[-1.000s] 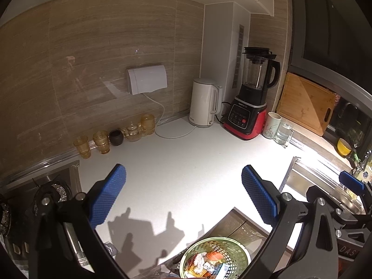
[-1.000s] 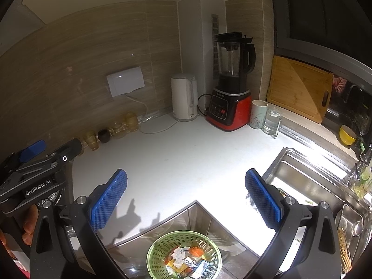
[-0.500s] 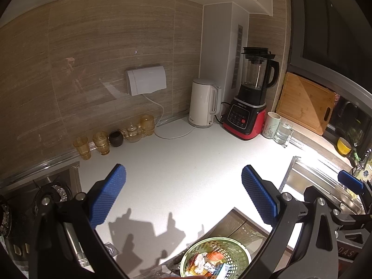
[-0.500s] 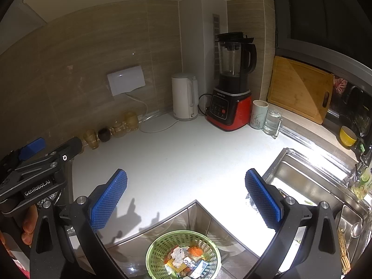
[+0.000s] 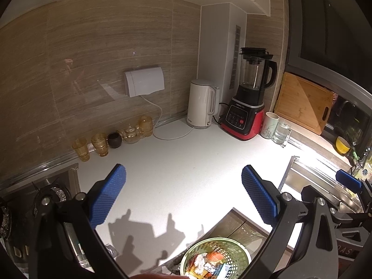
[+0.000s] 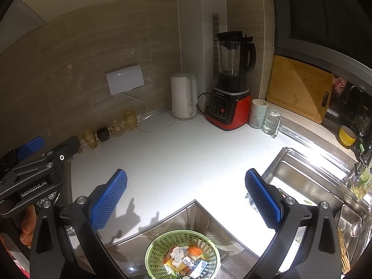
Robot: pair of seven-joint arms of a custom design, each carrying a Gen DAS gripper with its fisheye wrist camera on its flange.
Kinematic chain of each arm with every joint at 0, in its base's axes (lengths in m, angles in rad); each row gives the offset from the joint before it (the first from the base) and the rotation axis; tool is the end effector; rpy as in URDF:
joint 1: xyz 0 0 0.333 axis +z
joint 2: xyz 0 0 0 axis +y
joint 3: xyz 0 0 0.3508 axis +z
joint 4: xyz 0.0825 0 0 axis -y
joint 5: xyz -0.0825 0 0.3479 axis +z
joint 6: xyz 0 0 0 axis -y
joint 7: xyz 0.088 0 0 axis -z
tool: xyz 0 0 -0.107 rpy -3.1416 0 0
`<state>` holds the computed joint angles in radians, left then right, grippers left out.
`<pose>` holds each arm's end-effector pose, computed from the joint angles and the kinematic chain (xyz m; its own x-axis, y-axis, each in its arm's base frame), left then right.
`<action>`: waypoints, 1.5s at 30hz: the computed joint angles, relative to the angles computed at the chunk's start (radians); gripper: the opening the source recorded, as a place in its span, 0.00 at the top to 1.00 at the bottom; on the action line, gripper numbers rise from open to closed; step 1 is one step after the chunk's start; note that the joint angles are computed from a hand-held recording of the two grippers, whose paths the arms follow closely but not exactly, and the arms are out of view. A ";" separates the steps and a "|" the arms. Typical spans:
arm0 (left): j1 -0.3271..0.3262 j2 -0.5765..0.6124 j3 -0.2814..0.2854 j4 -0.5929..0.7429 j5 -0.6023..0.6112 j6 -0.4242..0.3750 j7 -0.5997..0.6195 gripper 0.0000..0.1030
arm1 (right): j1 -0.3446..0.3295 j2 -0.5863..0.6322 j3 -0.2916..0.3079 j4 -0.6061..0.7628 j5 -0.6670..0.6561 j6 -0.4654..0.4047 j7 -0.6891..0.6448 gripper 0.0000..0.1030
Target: Collect trash
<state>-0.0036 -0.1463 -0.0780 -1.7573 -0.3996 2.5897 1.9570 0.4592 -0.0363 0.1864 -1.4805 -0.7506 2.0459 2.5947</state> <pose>0.5179 -0.0396 0.7722 -0.2730 -0.9600 0.0618 -0.5151 0.0917 -0.8522 0.4488 0.2950 0.7885 -0.2197 -0.9753 -0.0226 -0.5654 0.1462 -0.8117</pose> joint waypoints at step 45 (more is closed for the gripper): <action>-0.001 0.000 0.003 -0.001 -0.022 -0.010 0.027 0.08 | -0.010 -0.014 0.003 -0.018 0.011 0.006 -0.007 0.02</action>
